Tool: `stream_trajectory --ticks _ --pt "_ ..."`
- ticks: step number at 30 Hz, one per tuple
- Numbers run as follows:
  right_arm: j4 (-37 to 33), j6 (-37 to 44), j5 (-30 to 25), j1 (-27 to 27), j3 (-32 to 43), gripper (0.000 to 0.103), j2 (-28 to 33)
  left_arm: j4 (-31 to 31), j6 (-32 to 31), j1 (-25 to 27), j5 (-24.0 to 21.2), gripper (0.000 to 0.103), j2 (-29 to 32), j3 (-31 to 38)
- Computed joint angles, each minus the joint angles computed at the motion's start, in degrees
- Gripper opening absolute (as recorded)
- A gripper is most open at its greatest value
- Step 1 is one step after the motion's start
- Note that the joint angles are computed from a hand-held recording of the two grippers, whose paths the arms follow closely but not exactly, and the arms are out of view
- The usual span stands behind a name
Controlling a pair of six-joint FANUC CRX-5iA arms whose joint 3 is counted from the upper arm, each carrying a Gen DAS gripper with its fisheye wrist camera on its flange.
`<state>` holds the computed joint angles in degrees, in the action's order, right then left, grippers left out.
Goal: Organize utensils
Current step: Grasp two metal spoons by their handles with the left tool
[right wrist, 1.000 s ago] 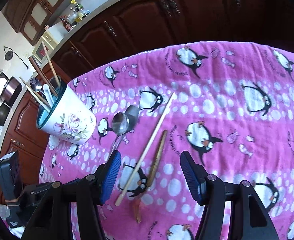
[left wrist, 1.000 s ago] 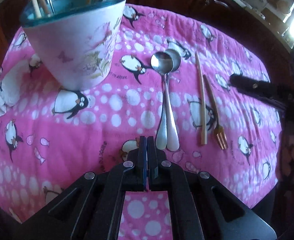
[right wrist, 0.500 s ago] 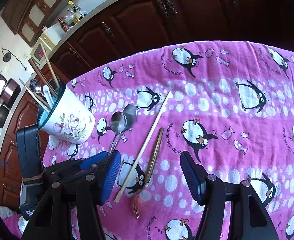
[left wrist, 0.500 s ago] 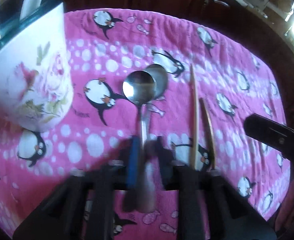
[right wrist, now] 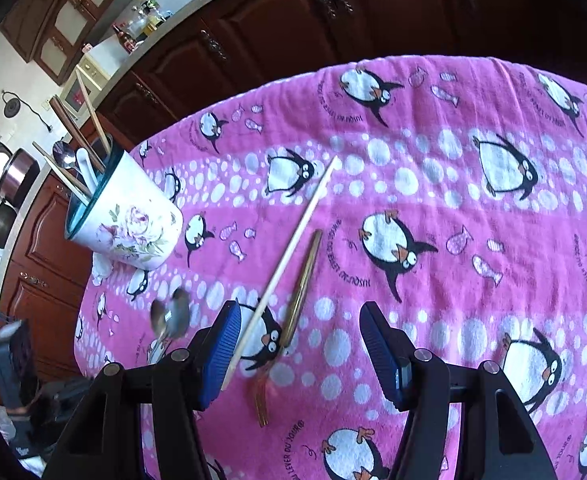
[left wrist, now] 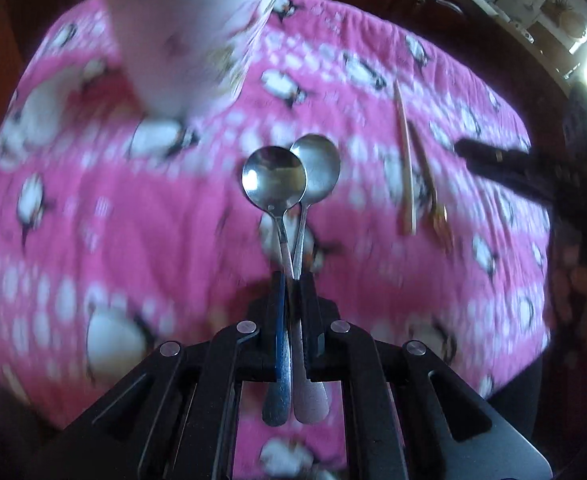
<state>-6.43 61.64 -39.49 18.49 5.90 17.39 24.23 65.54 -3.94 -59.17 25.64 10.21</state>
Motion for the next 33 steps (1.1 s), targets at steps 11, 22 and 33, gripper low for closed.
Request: stream_trajectory --ticks 11,22,33 --pt "-0.1 1.0 -0.1 -0.3 -0.1 0.060 0.4 3.4 -5.9 2.3 4.1 0.028 1.1 0.9" --pt "0.8 4.8 -8.4 -0.5 9.9 0.038 7.4 4.4 -15.0 2.6 -3.1 0.033 9.8 12.1" --pt "4.3 5.2 -15.6 -0.4 19.7 0.011 14.8 1.0 -21.3 0.7 -12.5 0.015 15.3 22.9"
